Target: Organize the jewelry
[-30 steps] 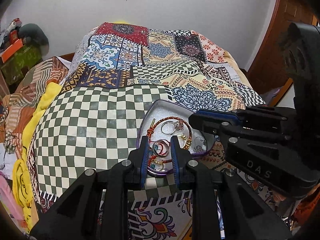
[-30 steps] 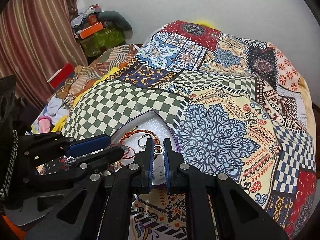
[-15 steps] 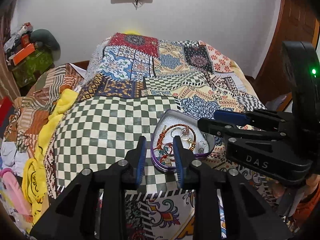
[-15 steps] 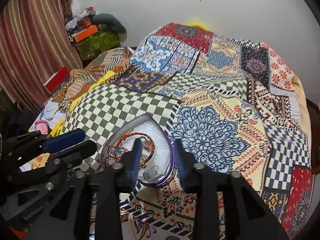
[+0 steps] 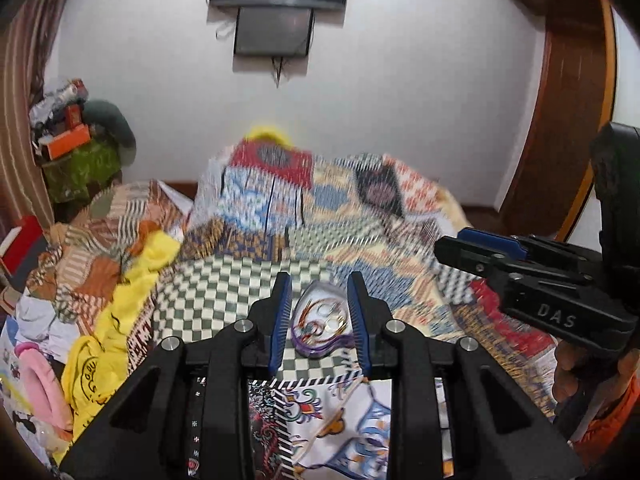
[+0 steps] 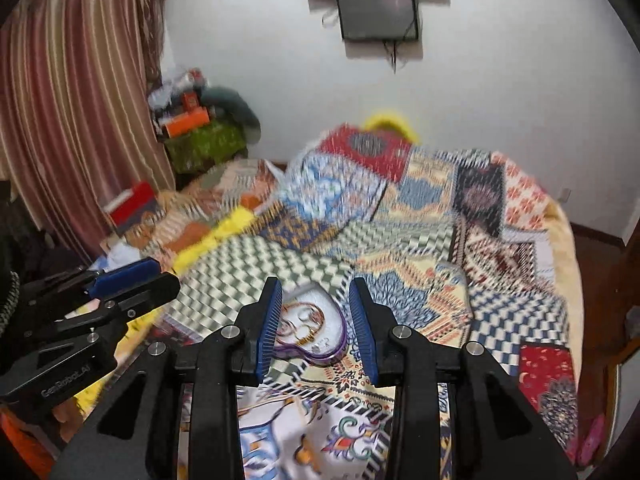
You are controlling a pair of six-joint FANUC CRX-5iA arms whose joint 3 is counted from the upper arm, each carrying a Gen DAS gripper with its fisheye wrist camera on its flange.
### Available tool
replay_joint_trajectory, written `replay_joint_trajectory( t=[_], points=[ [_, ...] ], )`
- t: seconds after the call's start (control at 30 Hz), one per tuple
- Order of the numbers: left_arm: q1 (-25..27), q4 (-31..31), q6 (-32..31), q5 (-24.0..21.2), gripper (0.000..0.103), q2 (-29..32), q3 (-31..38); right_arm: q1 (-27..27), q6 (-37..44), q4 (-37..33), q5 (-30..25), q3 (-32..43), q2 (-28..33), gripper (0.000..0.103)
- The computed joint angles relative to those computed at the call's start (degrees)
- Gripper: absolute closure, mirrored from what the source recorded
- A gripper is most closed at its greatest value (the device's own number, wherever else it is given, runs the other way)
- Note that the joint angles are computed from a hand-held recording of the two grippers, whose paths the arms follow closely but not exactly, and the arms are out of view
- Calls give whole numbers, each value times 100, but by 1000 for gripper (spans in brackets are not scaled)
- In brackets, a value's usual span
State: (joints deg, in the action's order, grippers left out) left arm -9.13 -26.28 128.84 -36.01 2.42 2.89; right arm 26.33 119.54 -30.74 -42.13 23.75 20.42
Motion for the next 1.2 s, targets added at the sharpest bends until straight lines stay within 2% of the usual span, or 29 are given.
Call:
replay_joint_trajectory(
  t=[0.03,0.13,0.27,0.43,0.53,0.57,0.6,0.67,0.73,0.8,0.9,1.03,1.1,1.2],
  points=[
    [-96,-215,199,-3,70,-97,-6,-20,90,-120,97,-143,-165,71],
    [-555,-1128,972,-148,69,-478,-25,-138,571,-656,431,-648,-787,71],
    [-1392,-2598,2117,-584,67,-902,-33,-270,1393,-1455,885,-1282,-1551,71],
    [-2507,-4202,3310,-1306,52,-1245,-161,-462,2541,-2549,1308,-1992,-2343,70],
    [-3151,-4929,3736,-1911,42,-1320,-220,-442,2931,-2858,1654,-2341,-2646,55],
    [-3298,-5078,3814,-2067,41,-1329,-237,-422,3008,-2932,1796,-2448,-2730,44],
    [-3392,-5169,3872,-2172,35,-1332,-253,-405,3077,-2993,1916,-2522,-2781,35],
    [-3524,-5265,3982,-2329,26,-1338,-294,-373,3207,-3114,2133,-2642,-2853,29],
    [-3598,-5339,4078,-2463,14,-1313,-308,-231,3101,-2949,2461,-2753,-2912,23],
    [-3646,-5408,4180,-2587,11,-1293,-326,-54,2877,-2704,2811,-2846,-2936,13],
    [-3726,-5398,4228,-2732,8,-1329,-365,19,2580,-2490,2970,-2930,-2987,4],
    [-3646,-5226,4156,-2670,8,-1376,-395,23,2366,-2301,2880,-2921,-2963,4],
    [-3721,-5247,4189,-2769,8,-1347,-395,160,2012,-1908,3012,-2947,-2935,4],
    [-3728,-5235,4184,-2787,8,-1339,-393,40,2191,-2110,2869,-2991,-2989,4]
  ],
)
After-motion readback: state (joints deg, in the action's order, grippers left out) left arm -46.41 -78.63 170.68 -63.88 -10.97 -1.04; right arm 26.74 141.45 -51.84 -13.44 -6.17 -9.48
